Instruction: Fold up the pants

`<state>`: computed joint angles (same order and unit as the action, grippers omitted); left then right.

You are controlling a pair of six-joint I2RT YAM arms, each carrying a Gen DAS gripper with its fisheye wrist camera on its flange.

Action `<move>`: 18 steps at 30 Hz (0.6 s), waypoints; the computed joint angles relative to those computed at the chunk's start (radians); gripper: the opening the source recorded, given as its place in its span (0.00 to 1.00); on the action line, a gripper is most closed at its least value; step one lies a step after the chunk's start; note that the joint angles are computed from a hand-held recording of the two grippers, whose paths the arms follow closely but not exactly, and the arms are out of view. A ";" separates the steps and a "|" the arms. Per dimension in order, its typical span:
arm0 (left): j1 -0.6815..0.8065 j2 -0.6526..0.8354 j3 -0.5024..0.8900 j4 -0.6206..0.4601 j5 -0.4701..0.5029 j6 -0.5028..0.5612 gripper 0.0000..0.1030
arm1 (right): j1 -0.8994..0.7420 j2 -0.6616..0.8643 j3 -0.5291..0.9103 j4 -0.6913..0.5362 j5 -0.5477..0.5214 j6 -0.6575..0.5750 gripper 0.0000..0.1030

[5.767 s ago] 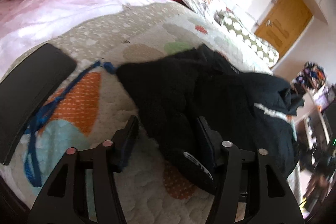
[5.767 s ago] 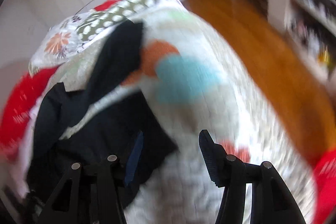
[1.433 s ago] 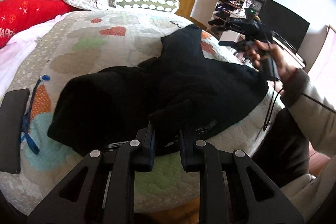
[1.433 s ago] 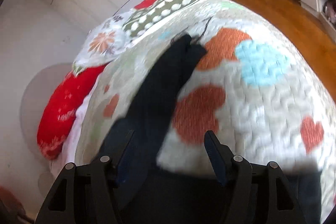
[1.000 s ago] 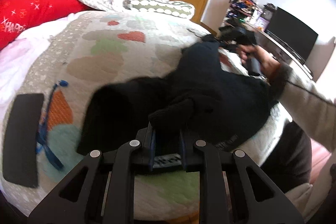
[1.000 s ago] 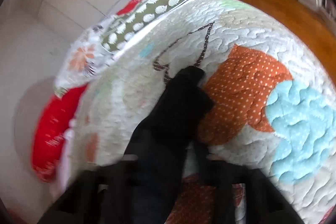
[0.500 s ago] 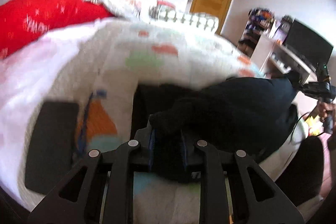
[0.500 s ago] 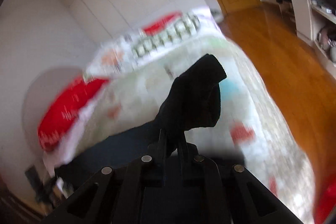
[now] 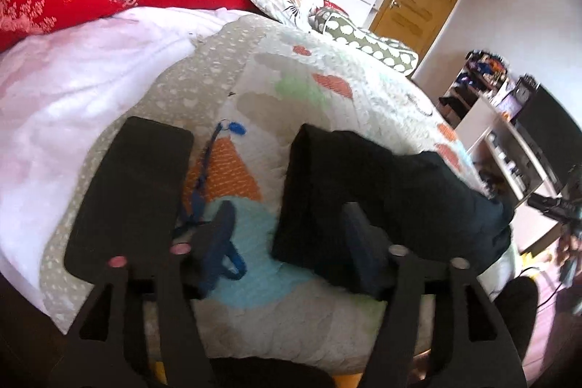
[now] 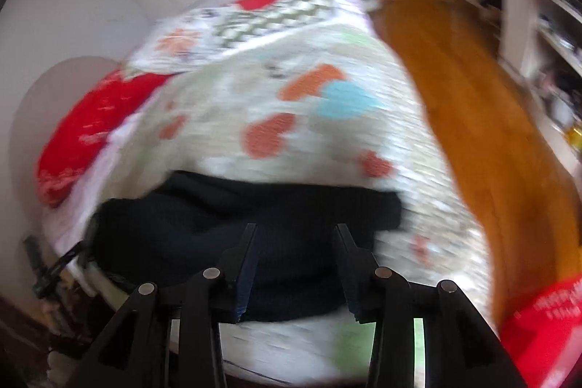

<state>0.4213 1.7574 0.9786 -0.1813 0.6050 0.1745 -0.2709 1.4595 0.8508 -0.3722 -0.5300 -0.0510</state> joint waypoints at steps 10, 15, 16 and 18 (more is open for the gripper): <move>-0.144 0.117 0.171 -0.079 -0.129 -0.057 0.66 | 0.425 0.367 0.177 0.248 0.100 0.111 0.43; -0.179 0.171 0.211 -0.127 -0.143 -0.020 0.66 | 0.544 0.425 0.177 0.128 0.097 -0.029 0.45; -0.181 0.170 0.206 -0.124 -0.150 -0.013 0.66 | 0.564 0.385 0.127 0.157 0.144 -0.075 0.45; -0.175 0.176 0.204 -0.118 -0.151 -0.012 0.66 | 0.549 0.346 0.125 0.110 0.137 -0.123 0.45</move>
<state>0.2466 1.9339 1.1830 -0.2990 0.4536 0.1627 0.2783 1.8060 0.9756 -0.2622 -0.3927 -0.1739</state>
